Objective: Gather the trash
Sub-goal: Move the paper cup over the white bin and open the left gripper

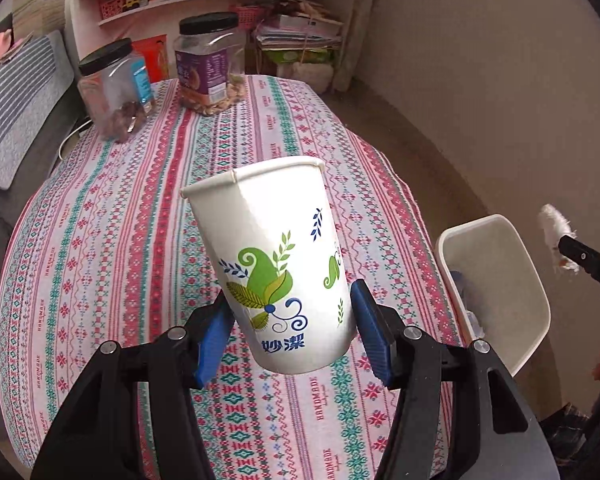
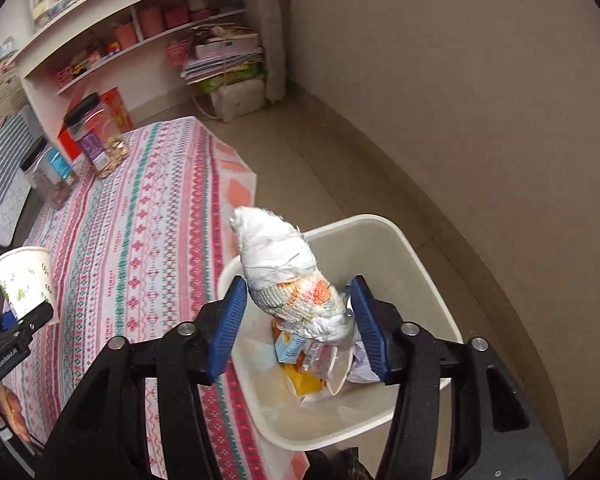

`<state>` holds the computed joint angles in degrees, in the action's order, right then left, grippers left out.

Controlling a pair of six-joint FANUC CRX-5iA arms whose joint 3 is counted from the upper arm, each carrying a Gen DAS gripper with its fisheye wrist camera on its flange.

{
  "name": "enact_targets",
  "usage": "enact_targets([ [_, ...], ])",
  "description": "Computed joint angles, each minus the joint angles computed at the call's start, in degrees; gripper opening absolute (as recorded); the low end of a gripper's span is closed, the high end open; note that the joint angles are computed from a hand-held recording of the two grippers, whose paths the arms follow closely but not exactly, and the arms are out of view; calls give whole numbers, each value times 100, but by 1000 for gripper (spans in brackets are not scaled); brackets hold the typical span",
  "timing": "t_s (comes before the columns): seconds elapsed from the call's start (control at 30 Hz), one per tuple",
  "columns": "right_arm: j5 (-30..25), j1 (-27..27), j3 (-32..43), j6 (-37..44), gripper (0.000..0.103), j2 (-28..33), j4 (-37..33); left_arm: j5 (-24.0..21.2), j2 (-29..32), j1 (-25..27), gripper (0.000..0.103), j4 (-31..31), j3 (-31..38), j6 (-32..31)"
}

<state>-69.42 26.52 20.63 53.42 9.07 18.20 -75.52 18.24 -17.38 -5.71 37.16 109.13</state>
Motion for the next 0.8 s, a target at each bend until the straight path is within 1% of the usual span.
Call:
enact_targets([
  [0.03, 46, -36, -126, -202, 71, -66, 182, -13, 74, -37, 57, 61, 54, -30],
  [0.1, 125, -122, -331, -547, 78, -196, 407, -47, 227, -125, 57, 159, 196, -76],
  [0.13, 119, -166, -399, -736, 83, -233, 519, -56, 303, -189, 57, 168, 284, -94],
  [0.23, 59, -303, -534, -1176, 85, -319, 753, -4, 553, -392, 57, 225, 607, -179],
  [0.33, 42, -377, -754, -1680, 91, -438, 1162, 27, 854, -655, 58, 284, 1034, -379],
  [0.37, 72, -403, -851, -1837, 91, -498, 1308, 29, 983, -731, 58, 344, 1211, -410],
  [0.5, 194, -535, -1145, -2524, 92, -711, 1730, -14, 1608, -942, 58, 915, 2045, -439],
  [0.57, 272, -590, -1327, -2845, 93, -847, 1930, -119, 1856, -1006, 65, 1168, 2456, -468],
  [0.6, 297, -602, -1409, -2975, 94, -906, 2034, -103, 1872, -1034, 73, 1207, 2524, -456],
  [0.63, 324, -606, -1449, -3057, 94, -934, 2110, -16, 1798, -1056, 77, 1185, 2457, -446],
  [0.7, 382, -550, -1554, -3166, 94, -1010, 2258, 139, 1592, -1082, 80, 1084, 2257, -487],
  [0.8, 511, -313, -1740, -3245, 96, -1121, 2690, 245, 1215, -1117, 87, 566, 1994, -425],
])
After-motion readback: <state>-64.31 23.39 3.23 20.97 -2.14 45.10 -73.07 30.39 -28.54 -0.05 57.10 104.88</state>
